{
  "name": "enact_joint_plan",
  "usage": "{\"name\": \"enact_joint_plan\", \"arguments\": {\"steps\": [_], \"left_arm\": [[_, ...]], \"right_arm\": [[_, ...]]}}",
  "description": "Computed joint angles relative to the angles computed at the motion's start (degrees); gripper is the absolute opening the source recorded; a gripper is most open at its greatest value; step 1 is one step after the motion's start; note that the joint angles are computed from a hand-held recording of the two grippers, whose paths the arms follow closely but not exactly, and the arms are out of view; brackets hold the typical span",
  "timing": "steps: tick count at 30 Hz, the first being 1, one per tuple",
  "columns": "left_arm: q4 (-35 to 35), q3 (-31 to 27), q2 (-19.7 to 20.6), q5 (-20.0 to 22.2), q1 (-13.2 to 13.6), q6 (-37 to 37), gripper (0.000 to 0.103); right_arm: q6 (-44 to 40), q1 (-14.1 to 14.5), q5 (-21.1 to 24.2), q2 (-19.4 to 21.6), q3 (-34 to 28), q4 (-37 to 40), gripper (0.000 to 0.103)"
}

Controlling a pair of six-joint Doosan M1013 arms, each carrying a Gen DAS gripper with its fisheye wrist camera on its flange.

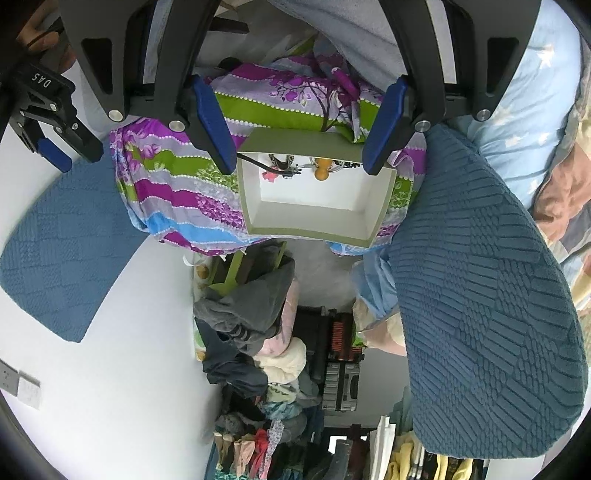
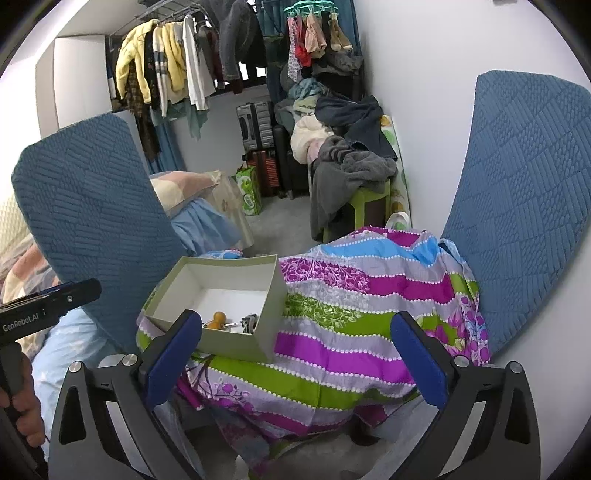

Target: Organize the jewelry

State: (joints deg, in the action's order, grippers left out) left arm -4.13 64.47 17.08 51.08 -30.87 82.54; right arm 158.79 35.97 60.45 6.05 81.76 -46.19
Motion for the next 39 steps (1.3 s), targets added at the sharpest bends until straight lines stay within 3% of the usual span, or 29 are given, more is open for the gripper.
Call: {"name": "enact_joint_plan", "arguments": {"steps": [17, 39], "left_arm": [[3.1, -0.5, 0.2, 2.4, -0.3, -2.4, 0.071], [2.9, 0.4, -0.3, 1.6, 0.0, -2.1, 0.071]], "right_arm": [[-1.4, 0.2, 0.4, -0.3, 0.0, 0.1, 0.103], [-3.0, -0.2, -0.1, -0.1, -0.2, 0.8, 0.103]]}}
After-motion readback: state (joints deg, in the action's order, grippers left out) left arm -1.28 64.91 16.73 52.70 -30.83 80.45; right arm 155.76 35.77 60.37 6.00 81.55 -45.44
